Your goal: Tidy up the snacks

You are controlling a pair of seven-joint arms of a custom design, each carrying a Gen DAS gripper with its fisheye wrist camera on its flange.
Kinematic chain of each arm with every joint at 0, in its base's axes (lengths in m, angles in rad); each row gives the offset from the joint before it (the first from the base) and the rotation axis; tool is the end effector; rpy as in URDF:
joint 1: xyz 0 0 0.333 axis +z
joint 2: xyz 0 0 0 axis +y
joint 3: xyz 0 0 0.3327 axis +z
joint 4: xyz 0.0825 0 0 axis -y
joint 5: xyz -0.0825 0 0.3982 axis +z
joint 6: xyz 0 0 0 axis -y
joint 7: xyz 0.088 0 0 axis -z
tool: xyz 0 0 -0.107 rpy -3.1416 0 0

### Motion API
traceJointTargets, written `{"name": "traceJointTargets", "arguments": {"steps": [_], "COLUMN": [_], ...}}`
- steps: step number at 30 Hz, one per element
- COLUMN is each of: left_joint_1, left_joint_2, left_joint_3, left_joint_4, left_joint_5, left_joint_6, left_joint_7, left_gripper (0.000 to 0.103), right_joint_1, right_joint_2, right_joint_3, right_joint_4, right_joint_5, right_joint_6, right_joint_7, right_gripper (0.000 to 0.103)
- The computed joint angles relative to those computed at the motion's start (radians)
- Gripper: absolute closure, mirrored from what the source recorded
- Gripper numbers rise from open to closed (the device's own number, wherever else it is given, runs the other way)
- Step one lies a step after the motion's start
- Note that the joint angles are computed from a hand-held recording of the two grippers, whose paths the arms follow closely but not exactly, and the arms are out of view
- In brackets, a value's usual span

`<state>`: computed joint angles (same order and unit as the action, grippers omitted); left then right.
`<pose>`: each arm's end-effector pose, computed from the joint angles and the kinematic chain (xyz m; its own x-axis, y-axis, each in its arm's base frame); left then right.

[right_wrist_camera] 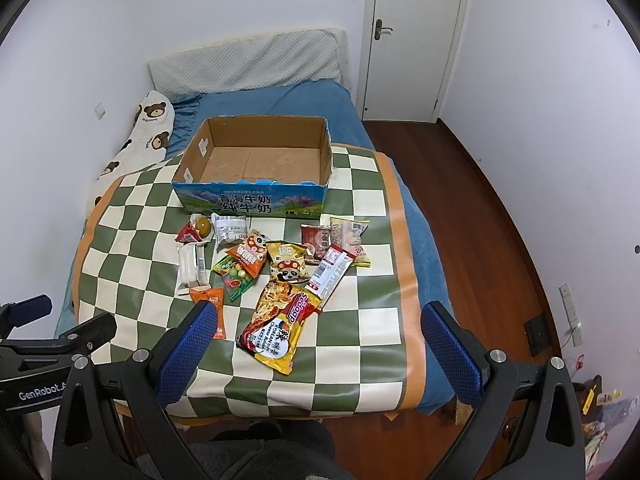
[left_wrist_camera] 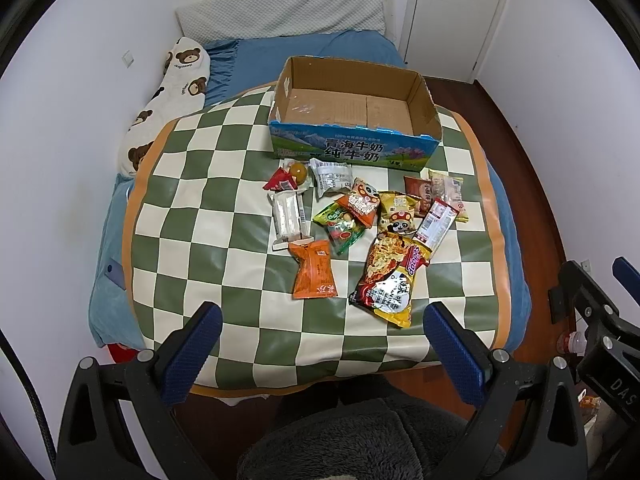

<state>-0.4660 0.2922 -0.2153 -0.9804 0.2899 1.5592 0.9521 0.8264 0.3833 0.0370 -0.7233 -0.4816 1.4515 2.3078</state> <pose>0.5375 -0.3554 0.7516 0.0027 -1.0000 -0.0064 -0.9335 -0.0003 -0.3587 0.4586 0.4405 0.8030 -0.0395 -0.9973 0.0626 -0.8487 0.0004 -0.5290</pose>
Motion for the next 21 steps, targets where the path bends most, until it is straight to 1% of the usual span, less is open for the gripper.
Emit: {"name": "traceJointTargets", "arguments": {"steps": [5,10,21], "left_joint_1": [-0.010,-0.015,-0.008], "left_joint_2": [0.025,0.033,0.017], "left_joint_3": [0.004,0.008,0.010], "left_joint_4": [0.044,0.055,0.032], "left_joint_5": [0.007,0.008,0.008], "left_joint_6": [-0.017,-0.018,0.000], "left_joint_7": [0.002,0.000,-0.003], "left_gripper": [0.000,0.000,0.000], "right_joint_1": [0.001,0.004,0.003], "right_joint_2": [0.000,0.005,0.011], "right_joint_3": [0.002,-0.002,-0.007], "right_joint_4": [-0.003,0.008,0.011], "right_joint_5": [-0.001,-0.001,0.000], "right_joint_6": [0.001,-0.005,0.003], "right_joint_7": [0.003,-0.002,-0.006], "right_gripper": [0.000,0.000,0.000]}}
